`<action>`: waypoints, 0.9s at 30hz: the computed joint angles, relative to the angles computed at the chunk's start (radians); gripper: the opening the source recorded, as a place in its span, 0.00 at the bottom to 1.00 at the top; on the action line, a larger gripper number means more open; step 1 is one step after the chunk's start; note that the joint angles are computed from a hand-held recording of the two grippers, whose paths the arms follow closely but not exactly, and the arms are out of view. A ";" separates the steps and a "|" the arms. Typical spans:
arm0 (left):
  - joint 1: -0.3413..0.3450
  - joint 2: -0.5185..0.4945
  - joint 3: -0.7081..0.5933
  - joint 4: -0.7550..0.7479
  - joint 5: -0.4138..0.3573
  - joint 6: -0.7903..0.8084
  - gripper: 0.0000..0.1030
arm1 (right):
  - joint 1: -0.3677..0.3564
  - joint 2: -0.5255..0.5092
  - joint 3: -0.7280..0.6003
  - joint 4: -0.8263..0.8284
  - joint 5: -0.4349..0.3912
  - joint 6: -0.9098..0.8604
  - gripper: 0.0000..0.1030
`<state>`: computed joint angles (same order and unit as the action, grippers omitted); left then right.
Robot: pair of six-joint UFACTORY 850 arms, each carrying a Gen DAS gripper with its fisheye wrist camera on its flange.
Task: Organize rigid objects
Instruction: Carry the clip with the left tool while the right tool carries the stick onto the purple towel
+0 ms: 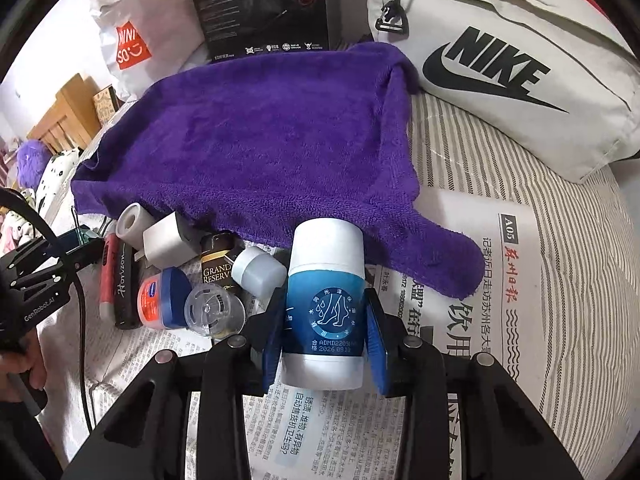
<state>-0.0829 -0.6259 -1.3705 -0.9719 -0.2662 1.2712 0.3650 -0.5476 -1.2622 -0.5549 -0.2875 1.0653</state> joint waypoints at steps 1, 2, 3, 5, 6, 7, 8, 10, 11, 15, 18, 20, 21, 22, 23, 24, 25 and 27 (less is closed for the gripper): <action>0.001 -0.001 -0.002 0.001 -0.005 0.000 0.39 | -0.003 0.001 0.002 0.019 0.006 -0.016 0.36; 0.003 -0.001 -0.004 0.007 -0.012 -0.006 0.38 | -0.007 0.006 0.006 0.055 0.010 -0.046 0.36; 0.005 -0.001 -0.007 0.020 -0.020 -0.021 0.38 | -0.008 0.011 0.011 0.064 0.014 -0.050 0.36; 0.008 0.003 -0.004 0.029 -0.027 -0.028 0.38 | -0.009 0.031 0.032 0.061 0.032 -0.037 0.35; 0.010 0.005 -0.002 0.027 -0.030 -0.027 0.38 | -0.009 0.040 0.041 0.074 0.037 -0.046 0.35; 0.012 0.008 0.001 0.026 -0.033 -0.031 0.38 | -0.009 0.047 0.048 0.086 0.038 -0.055 0.35; 0.015 0.010 0.002 0.030 -0.039 -0.038 0.38 | -0.008 0.056 0.056 0.079 0.042 -0.044 0.35; 0.018 0.017 0.009 0.044 -0.043 -0.058 0.38 | -0.006 0.066 0.068 0.074 0.044 -0.040 0.35; 0.019 0.020 0.011 0.062 -0.045 -0.075 0.38 | -0.004 0.067 0.069 0.086 0.040 -0.054 0.35; 0.014 0.027 0.017 0.150 -0.041 -0.149 0.38 | -0.006 0.053 0.063 0.187 0.027 -0.156 0.35; 0.009 0.031 0.024 0.181 -0.029 -0.171 0.38 | -0.003 0.045 0.056 0.172 0.017 -0.139 0.35; 0.006 0.031 0.025 0.191 -0.021 -0.180 0.39 | 0.001 0.037 0.046 0.152 0.005 -0.123 0.36; 0.006 0.029 0.022 0.199 -0.025 -0.192 0.39 | 0.002 0.034 0.041 0.139 -0.001 -0.115 0.36; 0.005 0.028 0.019 0.199 -0.026 -0.194 0.39 | 0.006 0.031 0.037 0.107 -0.009 -0.094 0.35; 0.005 0.027 0.018 0.198 -0.027 -0.195 0.38 | 0.007 0.031 0.037 0.094 -0.007 -0.084 0.35; 0.005 0.027 0.017 0.194 -0.028 -0.187 0.38 | 0.006 0.031 0.040 0.098 0.002 -0.090 0.35; 0.006 0.027 0.016 0.195 -0.033 -0.184 0.38 | 0.004 0.034 0.044 0.109 0.007 -0.101 0.35; 0.015 0.032 0.017 0.175 -0.055 -0.171 0.38 | 0.000 0.054 0.066 0.127 0.027 -0.105 0.35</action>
<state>-0.0676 -0.5943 -1.3538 -0.7968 -0.3212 1.1003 0.3654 -0.4933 -1.1967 -0.4284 -0.2600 0.9607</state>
